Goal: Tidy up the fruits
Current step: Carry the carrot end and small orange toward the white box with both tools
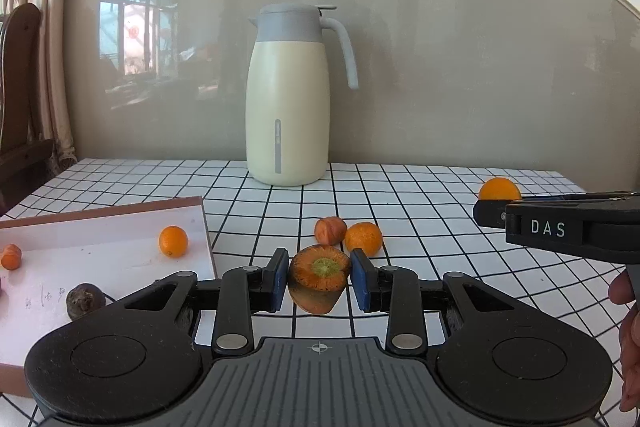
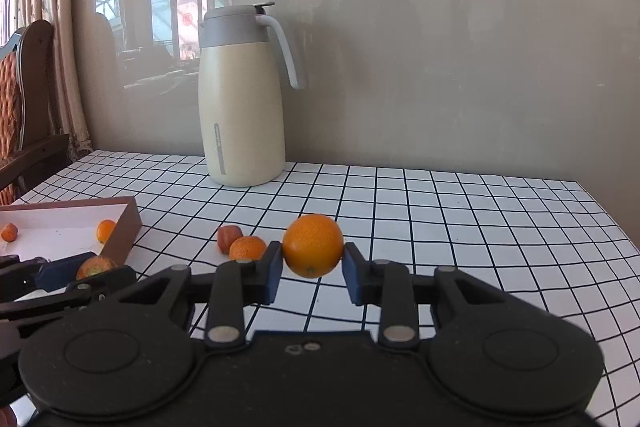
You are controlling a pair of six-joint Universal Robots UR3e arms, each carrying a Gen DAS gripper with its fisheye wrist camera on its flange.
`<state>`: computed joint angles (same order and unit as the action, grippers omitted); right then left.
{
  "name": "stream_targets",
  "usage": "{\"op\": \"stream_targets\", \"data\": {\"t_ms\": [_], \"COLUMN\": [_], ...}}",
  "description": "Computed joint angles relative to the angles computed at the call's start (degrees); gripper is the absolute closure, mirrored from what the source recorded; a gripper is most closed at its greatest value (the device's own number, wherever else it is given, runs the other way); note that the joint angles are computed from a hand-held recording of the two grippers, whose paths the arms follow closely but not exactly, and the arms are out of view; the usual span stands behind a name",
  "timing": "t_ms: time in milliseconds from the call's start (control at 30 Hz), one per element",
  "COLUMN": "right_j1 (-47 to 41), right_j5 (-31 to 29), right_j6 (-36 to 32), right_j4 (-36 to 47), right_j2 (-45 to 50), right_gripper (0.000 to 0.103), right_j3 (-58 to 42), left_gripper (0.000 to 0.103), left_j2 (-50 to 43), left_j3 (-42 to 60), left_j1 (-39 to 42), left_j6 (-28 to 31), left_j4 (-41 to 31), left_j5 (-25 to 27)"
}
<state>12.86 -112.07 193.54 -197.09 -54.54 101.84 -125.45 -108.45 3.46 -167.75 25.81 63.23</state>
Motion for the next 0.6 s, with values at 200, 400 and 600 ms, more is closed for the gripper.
{"op": "stream_targets", "data": {"t_ms": [200,400,600], "right_j1": [5.96,11.51,17.05], "right_j5": [-3.91,-6.15,-6.9], "right_j6": [0.46,1.14,-0.11], "right_j4": [-1.25,-1.91,0.68], "right_j2": [-2.2,-3.33,-1.83], "right_gripper": [0.08,0.08,0.08], "right_j3": [3.75,4.85,0.9], "left_gripper": [0.069,0.069,0.069], "left_j2": [6.66,12.87,18.32], "left_j3": [-11.01,-21.66,-30.33], "left_j1": [6.46,15.12,25.67], "left_j6": [3.1,7.14,11.18], "left_j4": [4.55,8.19,11.37], "left_j5": [-5.51,-11.45,-18.52]}}
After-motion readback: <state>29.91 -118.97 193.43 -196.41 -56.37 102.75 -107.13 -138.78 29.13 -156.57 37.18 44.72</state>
